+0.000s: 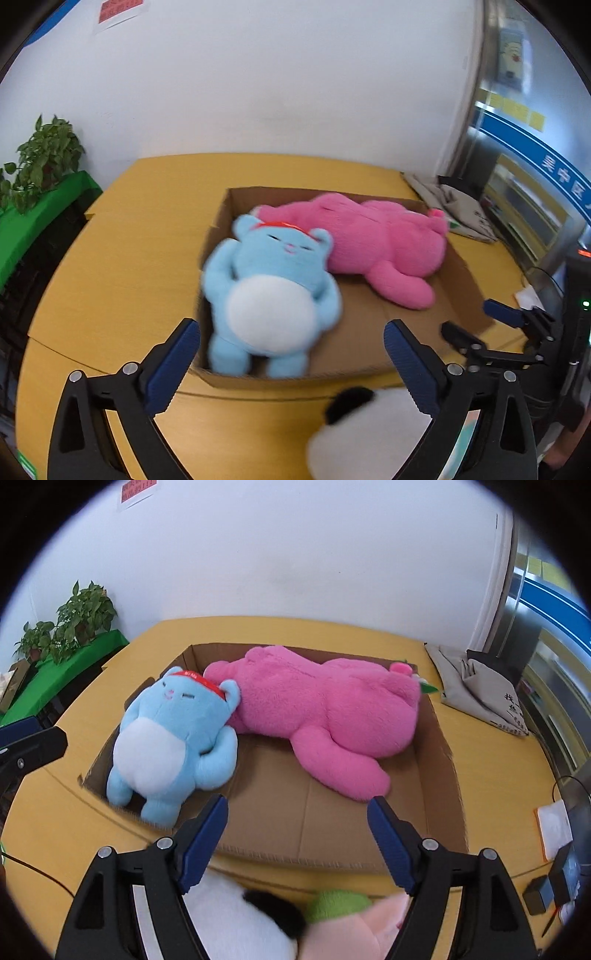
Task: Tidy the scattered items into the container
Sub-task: 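Open both grippers and pull back toward the white panda plush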
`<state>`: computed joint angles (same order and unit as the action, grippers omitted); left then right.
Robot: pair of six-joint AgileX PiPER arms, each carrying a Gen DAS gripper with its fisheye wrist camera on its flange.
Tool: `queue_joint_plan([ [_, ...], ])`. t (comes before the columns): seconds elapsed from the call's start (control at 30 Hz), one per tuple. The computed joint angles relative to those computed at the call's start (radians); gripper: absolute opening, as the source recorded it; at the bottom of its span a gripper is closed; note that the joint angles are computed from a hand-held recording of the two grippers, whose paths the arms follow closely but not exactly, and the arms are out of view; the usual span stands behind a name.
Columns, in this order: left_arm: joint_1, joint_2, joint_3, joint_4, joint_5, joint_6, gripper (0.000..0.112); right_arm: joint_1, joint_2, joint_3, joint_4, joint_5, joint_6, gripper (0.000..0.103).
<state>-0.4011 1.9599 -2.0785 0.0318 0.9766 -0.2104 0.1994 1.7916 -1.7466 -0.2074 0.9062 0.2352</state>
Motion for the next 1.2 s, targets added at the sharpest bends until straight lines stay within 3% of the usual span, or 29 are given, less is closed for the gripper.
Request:
queue_joint_plan([
  [0.1,-0.057,-0.048,0.099,0.052,-0.041,-0.061,0.101,-0.002,-0.058,0.096,-0.033,-0.017,0.03,0.078],
  [0.3,-0.106,-0.077,0.149,0.071,-0.025,-0.098,0.101,-0.022,-0.141,0.214,-0.017,-0.053,0.03,0.078],
  [0.73,-0.161,-0.12,0.21,0.113,-0.044,-0.123,0.101,-0.016,-0.242,0.314,-0.058,-0.093,0.083,0.078],
  [1.2,-0.168,-0.138,0.255,0.1,-0.075,-0.132,0.101,-0.034,-0.247,0.337,-0.044,-0.103,0.073,0.078],
])
